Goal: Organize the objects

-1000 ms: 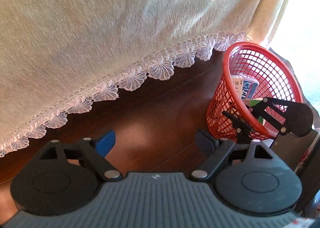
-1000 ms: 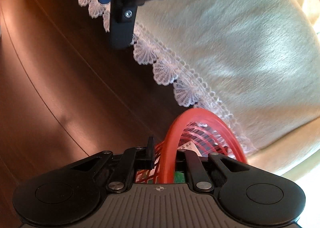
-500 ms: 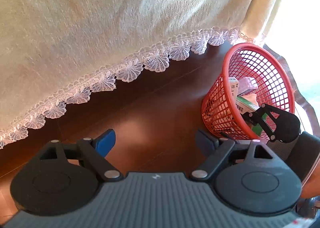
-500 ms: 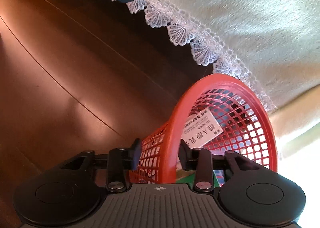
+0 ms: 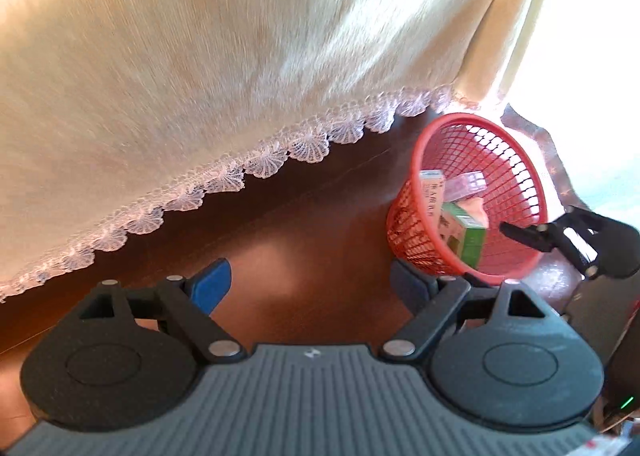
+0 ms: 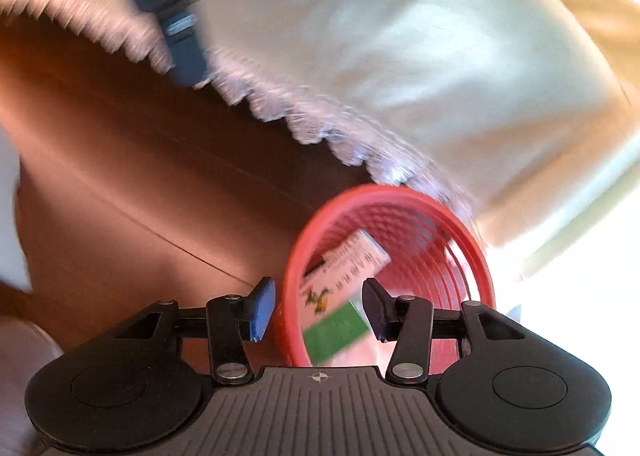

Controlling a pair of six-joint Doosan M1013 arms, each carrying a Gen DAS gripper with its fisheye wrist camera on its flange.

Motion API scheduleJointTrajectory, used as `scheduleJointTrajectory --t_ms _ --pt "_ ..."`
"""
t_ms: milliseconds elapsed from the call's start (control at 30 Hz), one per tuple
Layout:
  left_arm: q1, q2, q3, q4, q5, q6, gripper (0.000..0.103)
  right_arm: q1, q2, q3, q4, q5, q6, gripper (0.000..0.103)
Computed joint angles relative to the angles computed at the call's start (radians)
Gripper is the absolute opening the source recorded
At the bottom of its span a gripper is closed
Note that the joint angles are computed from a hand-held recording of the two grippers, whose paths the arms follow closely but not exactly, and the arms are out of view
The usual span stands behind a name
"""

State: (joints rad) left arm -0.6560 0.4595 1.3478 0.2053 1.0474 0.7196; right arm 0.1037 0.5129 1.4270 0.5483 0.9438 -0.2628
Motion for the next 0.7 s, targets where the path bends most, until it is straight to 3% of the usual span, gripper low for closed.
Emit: scheduleJointTrajectory --t_ms 167,267,500,633,700 --pt "-0.011 -0.014 -0.099 -0.011 0.128 0.017 0.085 0.005 -0.001 -0.175 -0.181 0.209 0.584 0.045" --pt "-0.026 -0.017 -0.186 0.0 0.217 0.019 0.087 0.001 -0.001 -0.279 -0.225 0.341 0.814 0.045" --pt "-0.056 0.018 -0.461 0.019 0.476 0.029 0.095 -0.001 0.014 -0.554 -0.288 0.613 1.144 0.045" --pt "-0.073 0.049 -0.627 0.043 0.6 0.037 0.102 -0.003 0.076 -0.795 -0.294 0.806 1.281 0.045" --pt "-0.08 0.06 -0.695 0.056 0.635 0.044 0.101 -0.005 0.1 -0.895 -0.287 0.867 1.309 0.045"
